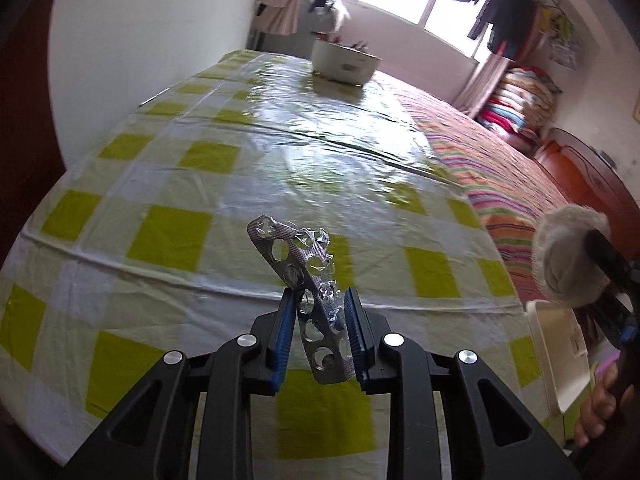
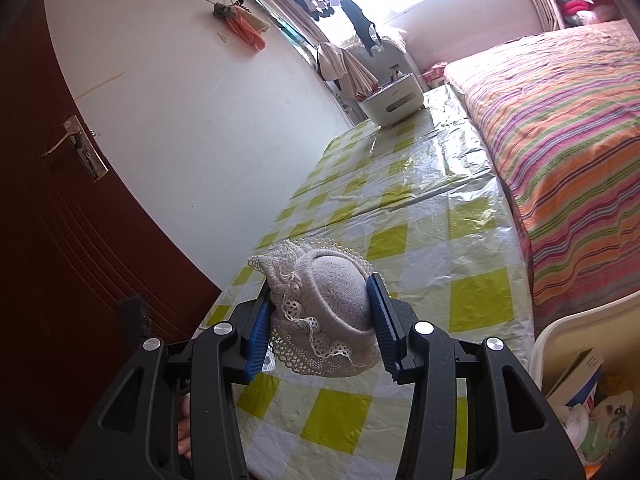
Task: Collect trash
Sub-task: 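Grasp the silver blister pack with the left tool while the right tool holds the hat, then carry the blister pack and hat over the cream bin with both tools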
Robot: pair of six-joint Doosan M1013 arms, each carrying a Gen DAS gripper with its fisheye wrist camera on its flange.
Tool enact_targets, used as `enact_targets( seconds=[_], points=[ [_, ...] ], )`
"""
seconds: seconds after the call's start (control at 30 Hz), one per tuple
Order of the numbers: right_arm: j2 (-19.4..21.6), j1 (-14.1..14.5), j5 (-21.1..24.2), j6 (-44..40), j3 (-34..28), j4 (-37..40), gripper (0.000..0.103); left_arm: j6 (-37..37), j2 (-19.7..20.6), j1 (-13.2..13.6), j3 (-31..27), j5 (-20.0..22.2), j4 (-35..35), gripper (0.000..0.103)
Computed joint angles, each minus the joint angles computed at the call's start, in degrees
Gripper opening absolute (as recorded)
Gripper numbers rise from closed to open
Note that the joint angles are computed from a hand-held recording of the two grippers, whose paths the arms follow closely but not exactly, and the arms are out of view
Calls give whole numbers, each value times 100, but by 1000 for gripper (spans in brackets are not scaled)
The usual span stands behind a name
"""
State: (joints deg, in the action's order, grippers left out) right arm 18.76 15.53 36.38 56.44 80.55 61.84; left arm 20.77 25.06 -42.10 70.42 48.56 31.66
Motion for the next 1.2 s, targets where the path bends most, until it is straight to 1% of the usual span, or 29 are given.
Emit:
enact_targets(
  seconds=[0.07, 0.17, 0.27, 0.37, 0.5, 0.73, 0.83, 1.03, 1.2],
  points=[
    [-25, -2, -37, -7, 30, -3, 44, 126, 51, -40, -95, 10, 29, 25],
    [-85, -23, -149, -24, 92, 30, 44, 266, 153, -149, -280, 160, 319, 25],
    [-159, -68, -256, -95, 186, 140, 44, 472, 252, -248, -475, 202, 476, 25],
    [-281, -136, -459, -155, 360, 243, 44, 657, 378, -365, -702, 306, 691, 25],
    [-416, -251, -697, -153, 597, 454, 44, 976, 542, -459, -1012, 324, 679, 25],
    [-644, -365, -1244, -46, 934, 401, 44, 1349, 766, -583, -1450, 232, 625, 25],
    [-753, -393, -1421, -83, 1118, 616, 44, 1609, 868, -625, -1649, 160, 485, 25],
    [-886, -439, -1741, 7, 1378, 780, 44, 2044, 1056, -692, -2000, -27, 226, 25],
    [-948, -405, -1968, 226, 1488, 656, 44, 2156, 1104, -692, -2064, -354, -157, 25]
  ],
)
